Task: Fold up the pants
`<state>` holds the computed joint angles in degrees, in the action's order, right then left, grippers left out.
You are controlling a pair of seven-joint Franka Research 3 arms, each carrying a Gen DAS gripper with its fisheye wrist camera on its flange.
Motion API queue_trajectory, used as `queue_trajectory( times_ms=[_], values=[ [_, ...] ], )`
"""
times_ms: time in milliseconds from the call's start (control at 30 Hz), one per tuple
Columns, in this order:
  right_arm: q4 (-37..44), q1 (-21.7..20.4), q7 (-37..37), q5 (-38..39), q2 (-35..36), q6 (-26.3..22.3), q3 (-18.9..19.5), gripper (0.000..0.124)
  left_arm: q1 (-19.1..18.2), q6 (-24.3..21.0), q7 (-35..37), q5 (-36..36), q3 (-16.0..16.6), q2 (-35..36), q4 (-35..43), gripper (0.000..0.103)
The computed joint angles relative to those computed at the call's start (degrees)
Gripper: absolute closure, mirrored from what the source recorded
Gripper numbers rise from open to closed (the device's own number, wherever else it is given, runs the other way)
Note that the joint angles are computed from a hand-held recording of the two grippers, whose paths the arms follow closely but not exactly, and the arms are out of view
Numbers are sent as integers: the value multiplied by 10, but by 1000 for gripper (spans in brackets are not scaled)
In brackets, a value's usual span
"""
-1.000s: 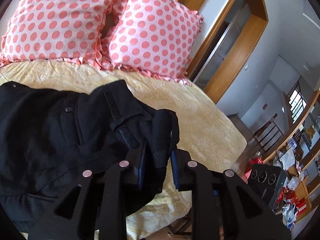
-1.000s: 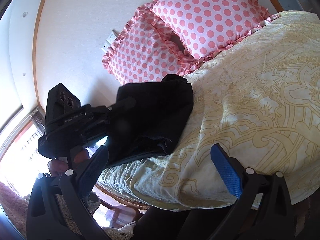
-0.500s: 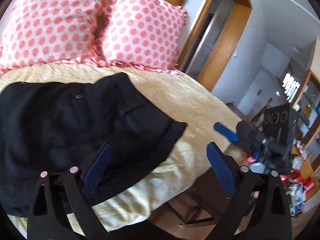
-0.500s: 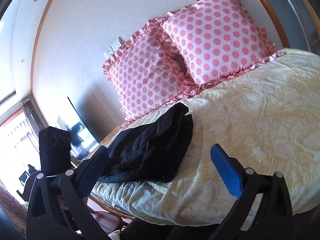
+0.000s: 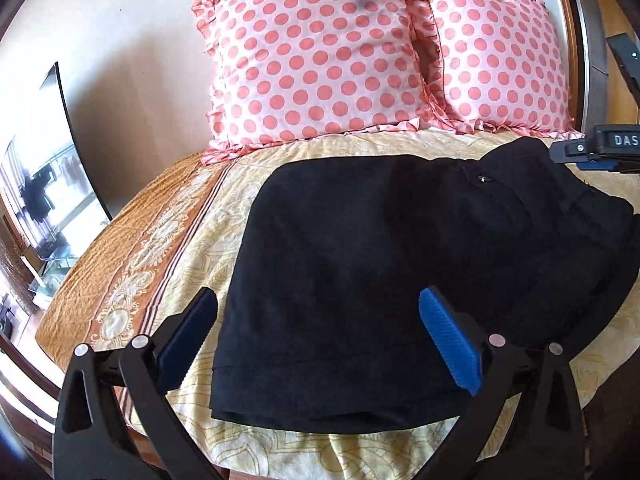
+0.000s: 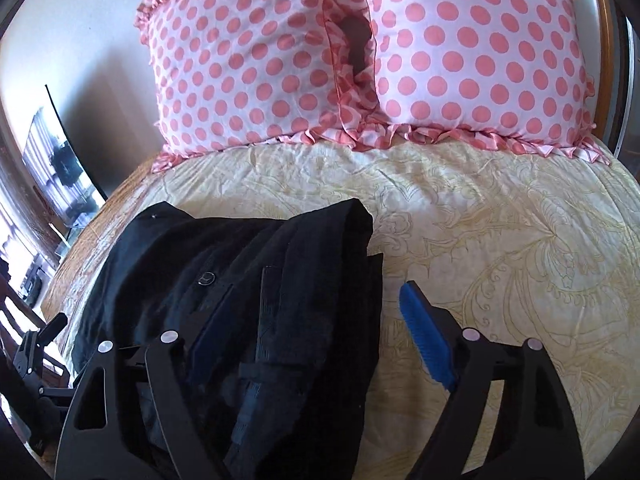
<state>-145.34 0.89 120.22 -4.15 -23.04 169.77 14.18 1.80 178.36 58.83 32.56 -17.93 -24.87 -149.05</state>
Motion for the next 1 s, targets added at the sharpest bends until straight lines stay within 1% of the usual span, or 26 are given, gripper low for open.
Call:
queue_trajectory(
  times_ms=[33, 67, 100, 133, 167, 233, 267, 300, 333, 400, 467, 500, 567, 633, 667, 733, 767, 800, 833, 867, 900, 933, 967, 1000],
  values=[
    [10, 10, -7, 10, 12, -14, -10, 41, -5, 4, 2, -3, 6, 3, -2, 2],
    [18, 20, -13, 19, 22, -25, -20, 45, -11, 7, 5, -6, 13, 3, -6, 2],
    [21, 36, -25, 33, 30, -31, -34, 55, -19, 8, 10, -11, 22, 5, -7, 2],
    [24, 50, -38, 46, 35, -34, -46, 60, -25, 10, 14, -16, 27, 8, -9, 2],
    [22, 64, -53, 60, 37, -34, -57, 75, -36, 10, 21, -23, 38, 11, -9, 2],
    [13, 45, -39, 35, 30, -28, -35, 83, -59, 8, 37, -40, 57, 20, -8, 2],
    [8, 40, -36, 25, 25, -17, -28, 97, -77, 6, 49, -53, 74, 25, -9, 2],
    [0, 34, -30, 18, 18, -5, -20, 106, -96, 5, 62, -67, 92, 28, -10, 2],
    [-8, 18, -14, 6, 8, 5, -4, 109, -111, 6, 74, -81, 106, 30, -11, 2],
    [-23, -10, 16, -10, -9, 20, 23, 115, -119, 8, 89, -98, 113, 31, -13, 2],
    [-35, -34, 44, -14, -22, 30, 43, 115, -114, 11, 97, -105, 107, 30, -15, 2],
    [-43, -53, 63, -21, -31, 34, 61, 115, -115, 12, 102, -109, 107, 29, -17, 2],
    [-48, -84, 92, -32, -39, 27, 90, 115, -123, 14, 113, -119, 114, 30, -19, 2],
    [-49, -105, 117, -45, -32, 25, 109, 115, -133, 16, 124, -130, 122, 31, -20, 2],
    [-44, -124, 130, -63, -27, 18, 127, 113, -134, 17, 128, -134, 123, 31, -21, 2],
    [-37, -147, 150, -102, -29, 5, 151, 111, -135, 17, 135, -140, 123, 29, -23, 2],
    [-38, -146, 154, -114, -37, 2, 150, 104, -140, 16, 143, -144, 129, 28, -23, 2],
    [-38, -144, 160, -123, -50, -14, 149, 87, -148, 20, 153, -148, 138, 24, -25, 2],
    [-43, -146, 173, -133, -68, -21, 149, 76, -151, 28, 161, -150, 144, 19, -30, 2],
    [-55, -150, 190, -142, -91, -12, 152, 54, -148, 40, 164, -151, 144, 15, -35, 2],
    [-71, -153, 203, -149, -118, 9, 154, 47, -162, 57, 173, -155, 161, 12, -40, 2],
    [-83, -149, 202, -148, -137, 30, 151, 47, -190, 69, 184, -161, 190, 10, -42, 2],
    [-93, -131, 186, -141, -147, 52, 138, 47, -221, 78, 193, -167, 221, 10, -42, 2],
    [-99, -102, 162, -134, -148, 71, 119, 47, -258, 83, 204, -172, 257, 10, -40, 2]
  ],
)
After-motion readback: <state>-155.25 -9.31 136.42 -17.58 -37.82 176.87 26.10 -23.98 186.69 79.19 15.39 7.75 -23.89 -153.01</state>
